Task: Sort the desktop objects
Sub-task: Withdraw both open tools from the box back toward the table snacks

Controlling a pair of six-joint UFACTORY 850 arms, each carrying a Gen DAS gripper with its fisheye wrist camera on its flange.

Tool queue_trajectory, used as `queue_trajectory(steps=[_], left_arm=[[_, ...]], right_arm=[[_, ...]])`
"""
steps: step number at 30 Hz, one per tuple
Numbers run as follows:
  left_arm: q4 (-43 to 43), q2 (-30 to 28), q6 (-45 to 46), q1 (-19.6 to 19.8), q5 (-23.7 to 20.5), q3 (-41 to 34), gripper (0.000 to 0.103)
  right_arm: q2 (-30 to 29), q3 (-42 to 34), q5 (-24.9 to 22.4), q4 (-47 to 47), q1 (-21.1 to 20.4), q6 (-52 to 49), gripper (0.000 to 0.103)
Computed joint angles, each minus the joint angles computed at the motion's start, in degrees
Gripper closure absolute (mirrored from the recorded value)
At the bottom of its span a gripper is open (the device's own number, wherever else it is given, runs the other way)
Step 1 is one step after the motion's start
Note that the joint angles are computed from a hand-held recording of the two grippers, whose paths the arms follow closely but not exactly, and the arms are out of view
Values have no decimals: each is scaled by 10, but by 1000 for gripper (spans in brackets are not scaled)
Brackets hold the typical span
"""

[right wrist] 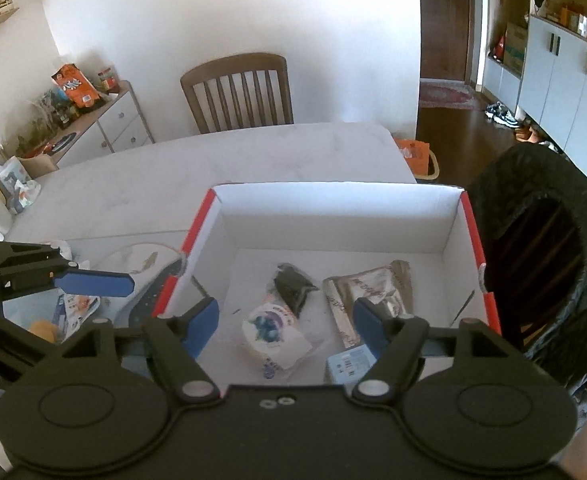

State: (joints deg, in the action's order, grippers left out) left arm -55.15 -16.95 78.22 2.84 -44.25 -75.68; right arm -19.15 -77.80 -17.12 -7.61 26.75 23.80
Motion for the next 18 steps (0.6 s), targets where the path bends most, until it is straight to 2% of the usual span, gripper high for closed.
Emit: queue_trajectory(steps=[4,8,13,18], left_arm=[[-27,12,32,20,-10,16,31],[-44,20,55,39,-19,26,23],[-53,27,73,63,-31,34,23],[-56,28,86,88,-47,36,21]], right_arm=[[5,6,1,-86,19,87,25],[6,9,5,-121,33,142,21],[3,6,7,-182,53,210,19],[-11,-13,-1,-199,71,233,17]])
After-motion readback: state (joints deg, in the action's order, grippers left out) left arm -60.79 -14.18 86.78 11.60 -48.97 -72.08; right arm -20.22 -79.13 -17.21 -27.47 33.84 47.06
